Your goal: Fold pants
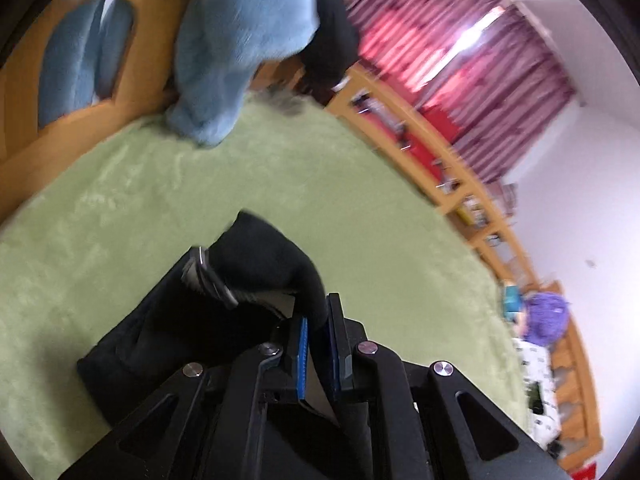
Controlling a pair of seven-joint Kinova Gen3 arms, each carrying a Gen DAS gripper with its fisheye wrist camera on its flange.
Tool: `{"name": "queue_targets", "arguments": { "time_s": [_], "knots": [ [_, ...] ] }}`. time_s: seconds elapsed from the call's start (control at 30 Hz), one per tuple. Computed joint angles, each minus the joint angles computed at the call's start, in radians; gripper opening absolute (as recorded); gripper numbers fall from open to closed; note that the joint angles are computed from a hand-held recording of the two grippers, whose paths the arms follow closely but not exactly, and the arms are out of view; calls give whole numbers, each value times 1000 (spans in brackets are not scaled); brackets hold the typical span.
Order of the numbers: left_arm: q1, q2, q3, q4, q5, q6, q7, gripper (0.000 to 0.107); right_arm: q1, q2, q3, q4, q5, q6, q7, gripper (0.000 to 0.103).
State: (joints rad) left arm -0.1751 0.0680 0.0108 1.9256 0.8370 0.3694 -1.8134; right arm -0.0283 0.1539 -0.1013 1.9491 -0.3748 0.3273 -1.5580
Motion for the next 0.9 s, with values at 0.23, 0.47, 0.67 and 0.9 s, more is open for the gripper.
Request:
{"name": "queue_targets", "arguments": {
  "time_s": [0.23, 0.47, 0.67, 0.9],
  "knots": [
    [45, 139, -44, -93, -176, 29, 210, 56, -29, 46, 51, -44, 103, 7, -96, 53],
    [-54, 17, -27, 23, -102, 57, 36, 74, -71, -16, 55, 1, 201, -43, -165, 55],
    [-144, -18, 7, 137, 48, 123, -208, 73, -143, -101, 57, 71, 323, -47, -286, 55],
    [-29, 53, -68, 204, 137, -4, -279, 50, -164, -153, 41, 131, 446, 22, -464, 55]
  ]
}}
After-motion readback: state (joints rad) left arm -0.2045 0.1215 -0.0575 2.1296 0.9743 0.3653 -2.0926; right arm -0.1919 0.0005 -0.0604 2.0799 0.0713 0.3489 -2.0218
